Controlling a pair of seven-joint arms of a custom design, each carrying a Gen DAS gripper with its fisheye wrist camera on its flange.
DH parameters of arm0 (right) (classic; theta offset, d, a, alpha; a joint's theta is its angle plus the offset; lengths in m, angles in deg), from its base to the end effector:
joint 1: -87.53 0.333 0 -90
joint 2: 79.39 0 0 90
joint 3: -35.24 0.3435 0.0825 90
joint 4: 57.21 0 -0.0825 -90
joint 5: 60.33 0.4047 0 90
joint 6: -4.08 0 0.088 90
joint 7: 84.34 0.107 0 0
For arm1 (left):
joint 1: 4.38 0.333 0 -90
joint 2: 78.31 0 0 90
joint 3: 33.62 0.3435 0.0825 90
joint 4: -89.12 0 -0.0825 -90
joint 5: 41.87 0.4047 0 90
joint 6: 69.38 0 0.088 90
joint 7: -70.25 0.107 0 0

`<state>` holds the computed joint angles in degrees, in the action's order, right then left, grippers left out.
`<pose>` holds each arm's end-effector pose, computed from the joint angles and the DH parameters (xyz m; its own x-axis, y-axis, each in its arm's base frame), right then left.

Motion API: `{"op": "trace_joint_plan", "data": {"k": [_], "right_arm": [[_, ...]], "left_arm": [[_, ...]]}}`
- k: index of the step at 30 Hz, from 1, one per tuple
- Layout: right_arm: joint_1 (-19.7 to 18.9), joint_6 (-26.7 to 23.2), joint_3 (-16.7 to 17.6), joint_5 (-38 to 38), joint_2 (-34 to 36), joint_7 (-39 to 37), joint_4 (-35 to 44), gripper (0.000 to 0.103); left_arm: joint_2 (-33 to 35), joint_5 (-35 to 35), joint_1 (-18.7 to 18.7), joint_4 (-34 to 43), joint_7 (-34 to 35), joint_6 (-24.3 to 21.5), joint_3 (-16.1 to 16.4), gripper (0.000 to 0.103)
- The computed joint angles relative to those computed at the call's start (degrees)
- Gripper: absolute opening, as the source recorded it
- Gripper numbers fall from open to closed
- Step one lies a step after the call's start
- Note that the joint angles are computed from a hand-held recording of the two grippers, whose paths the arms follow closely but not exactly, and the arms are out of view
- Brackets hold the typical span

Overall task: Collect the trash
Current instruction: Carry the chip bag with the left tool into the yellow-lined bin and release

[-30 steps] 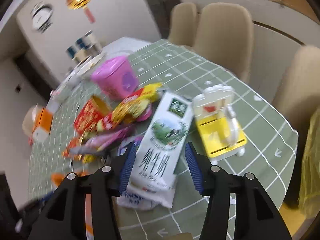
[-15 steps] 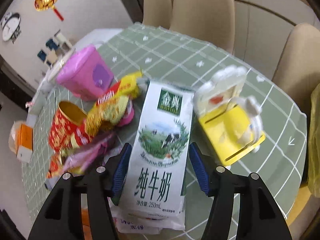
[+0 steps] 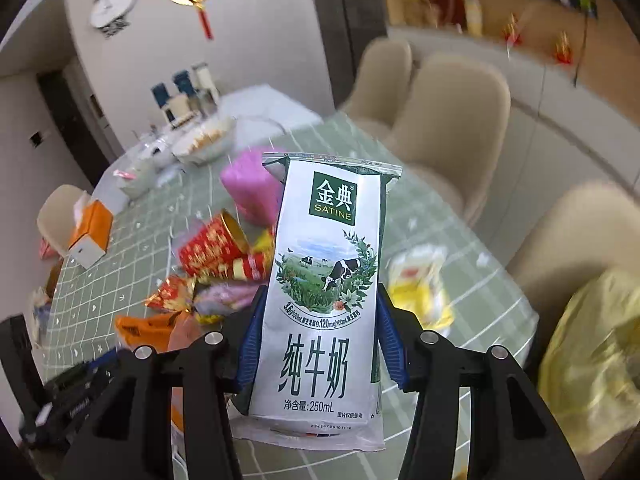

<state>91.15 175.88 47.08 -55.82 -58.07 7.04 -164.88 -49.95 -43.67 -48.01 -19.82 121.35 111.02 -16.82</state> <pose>0.6848 0.1668 0.4181 0.1854 -0.9709 -0.1519 -0.7403 -0.0364 -0.6713 0.6210 -0.3401 0.3496 0.0192 -0.9382 0.3456 -0.7528 -0.2410 -0.6125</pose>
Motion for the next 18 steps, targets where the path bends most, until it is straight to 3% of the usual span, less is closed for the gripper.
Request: {"op": "trace_joint_plan", "data": {"k": [2, 3, 5, 8, 9, 13, 18], "right_arm": [[1.94, 3.95, -3.07, -2.93, -1.89, 1.32, -2.40, 0.048], [0.93, 4.26, -2.56, -4.49, -2.21, 2.28, -2.74, 0.048], [-4.39, 4.35, 2.79, -0.07, -3.02, -3.86, -3.83, 0.048], [-7.24, 10.93, 4.08, -1.11, -4.32, -6.14, -7.13, 0.048], [-10.21, 12.28, 6.46, -1.40, -4.47, -6.84, -7.88, 0.048], [-20.77, 15.08, 14.39, -4.00, -4.44, -7.55, -9.30, 0.048], [-26.78, 17.82, 15.08, -8.39, -5.05, -5.37, -9.91, 0.048]], "left_arm": [[0.95, 1.24, -3.78, 1.76, -1.01, -0.72, 4.18, 0.023], [1.30, 2.04, -4.91, 3.26, -1.43, -2.65, 5.38, 0.022], [1.54, 4.54, -5.77, 5.62, -2.31, -4.05, 6.13, 0.022], [3.62, 10.50, -11.33, 10.41, -5.68, -6.97, 12.43, 0.022], [4.23, 11.44, -11.38, 12.24, -5.99, -8.04, 12.41, 0.022], [7.53, 13.44, -7.19, 22.57, -3.97, -12.87, 6.97, 0.022], [15.74, 14.86, -1.64, 40.88, 1.10, -20.63, -1.62, 0.022]]}}
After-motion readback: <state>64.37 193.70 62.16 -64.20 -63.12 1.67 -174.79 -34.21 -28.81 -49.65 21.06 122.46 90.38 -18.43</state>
